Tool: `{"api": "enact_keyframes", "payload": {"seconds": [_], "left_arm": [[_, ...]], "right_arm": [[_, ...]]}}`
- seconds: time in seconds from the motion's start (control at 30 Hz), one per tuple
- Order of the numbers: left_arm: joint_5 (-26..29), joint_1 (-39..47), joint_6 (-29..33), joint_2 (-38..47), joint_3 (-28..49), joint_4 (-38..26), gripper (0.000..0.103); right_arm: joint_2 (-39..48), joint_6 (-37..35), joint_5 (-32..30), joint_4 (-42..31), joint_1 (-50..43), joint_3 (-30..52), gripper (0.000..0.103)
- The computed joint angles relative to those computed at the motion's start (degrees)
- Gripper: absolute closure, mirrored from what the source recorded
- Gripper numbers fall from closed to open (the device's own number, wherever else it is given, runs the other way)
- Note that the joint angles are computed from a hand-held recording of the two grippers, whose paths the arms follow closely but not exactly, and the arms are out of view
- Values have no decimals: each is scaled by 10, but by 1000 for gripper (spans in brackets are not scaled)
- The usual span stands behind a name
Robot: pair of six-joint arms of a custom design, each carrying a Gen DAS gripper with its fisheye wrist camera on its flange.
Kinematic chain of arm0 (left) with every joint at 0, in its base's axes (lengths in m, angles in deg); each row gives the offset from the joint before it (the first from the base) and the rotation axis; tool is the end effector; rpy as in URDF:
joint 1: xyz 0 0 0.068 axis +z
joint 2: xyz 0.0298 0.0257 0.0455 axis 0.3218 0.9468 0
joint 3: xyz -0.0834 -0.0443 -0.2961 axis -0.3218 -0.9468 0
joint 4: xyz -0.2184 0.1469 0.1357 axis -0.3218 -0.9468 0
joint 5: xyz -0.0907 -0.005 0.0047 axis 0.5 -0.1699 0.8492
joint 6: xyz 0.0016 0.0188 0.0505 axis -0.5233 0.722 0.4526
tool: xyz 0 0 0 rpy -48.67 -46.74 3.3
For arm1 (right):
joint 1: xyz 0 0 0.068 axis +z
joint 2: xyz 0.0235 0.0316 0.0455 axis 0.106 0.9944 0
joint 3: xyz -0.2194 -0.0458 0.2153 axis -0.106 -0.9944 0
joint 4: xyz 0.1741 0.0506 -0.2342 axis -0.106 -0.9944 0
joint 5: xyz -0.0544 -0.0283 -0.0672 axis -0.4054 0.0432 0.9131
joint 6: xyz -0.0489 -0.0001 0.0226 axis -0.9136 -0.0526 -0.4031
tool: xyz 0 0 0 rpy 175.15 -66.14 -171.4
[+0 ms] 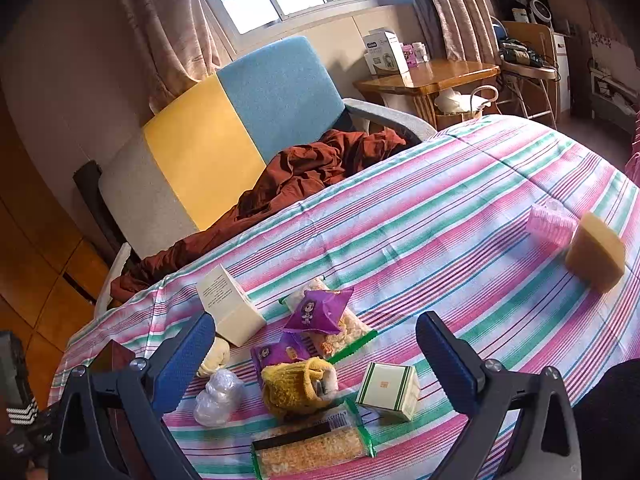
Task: Organize objects
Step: 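Reach both tools back toward the items on the cloth, then grasp the beige sock with the left gripper while the right gripper grasps a yellow sponge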
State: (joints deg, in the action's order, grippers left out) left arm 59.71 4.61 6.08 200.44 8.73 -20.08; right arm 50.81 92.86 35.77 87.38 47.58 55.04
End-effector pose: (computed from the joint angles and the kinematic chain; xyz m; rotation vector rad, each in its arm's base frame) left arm 0.4340 -0.1271 0.0896 0.9811 2.3935 -0.6089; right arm 0.2261 0.1668 0.1040 1.0671 2.0059 0.0628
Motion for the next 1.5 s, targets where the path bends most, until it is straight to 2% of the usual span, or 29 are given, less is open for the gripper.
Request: {"api": "enact_keyframes", "payload": {"seconds": [0.07,0.23,0.53,0.67,0.7,0.73,0.83,0.93,1.03,1.27,1.4,1.5], "left_arm": [[-19,-22,-14,21,21,7,4],[-49,-66,-56,93,103,-22,15],[-50,-97,-107,193,232,-85,20],[-49,-107,-104,225,263,-96,26],[-48,-107,-101,222,253,-76,27],[-44,-107,-96,221,248,-67,35],[-28,-100,-90,218,240,-62,40],[-20,-90,-73,203,214,-59,43],[-24,-77,-65,179,170,-39,43],[-21,-42,-17,87,24,61,43],[-8,-21,29,16,-80,126,43],[11,-3,96,-26,-162,160,43]], "right_arm": [[-5,-16,-14,53,-6,-22,0],[-11,-46,-16,106,-3,-39,0],[-6,-35,-63,233,-23,-96,0],[-4,-53,-58,199,-17,-73,0],[-4,-54,-57,188,-16,-68,0],[-3,-54,-57,183,-16,-66,0],[-1,-47,-57,172,-18,-62,0],[-5,-28,-52,173,-19,-71,0],[-10,-20,-58,215,-23,-94,1],[0,-26,-86,309,-36,-128,1],[6,-31,-95,297,-39,-118,1],[14,-31,-109,312,-44,-120,1]]}}
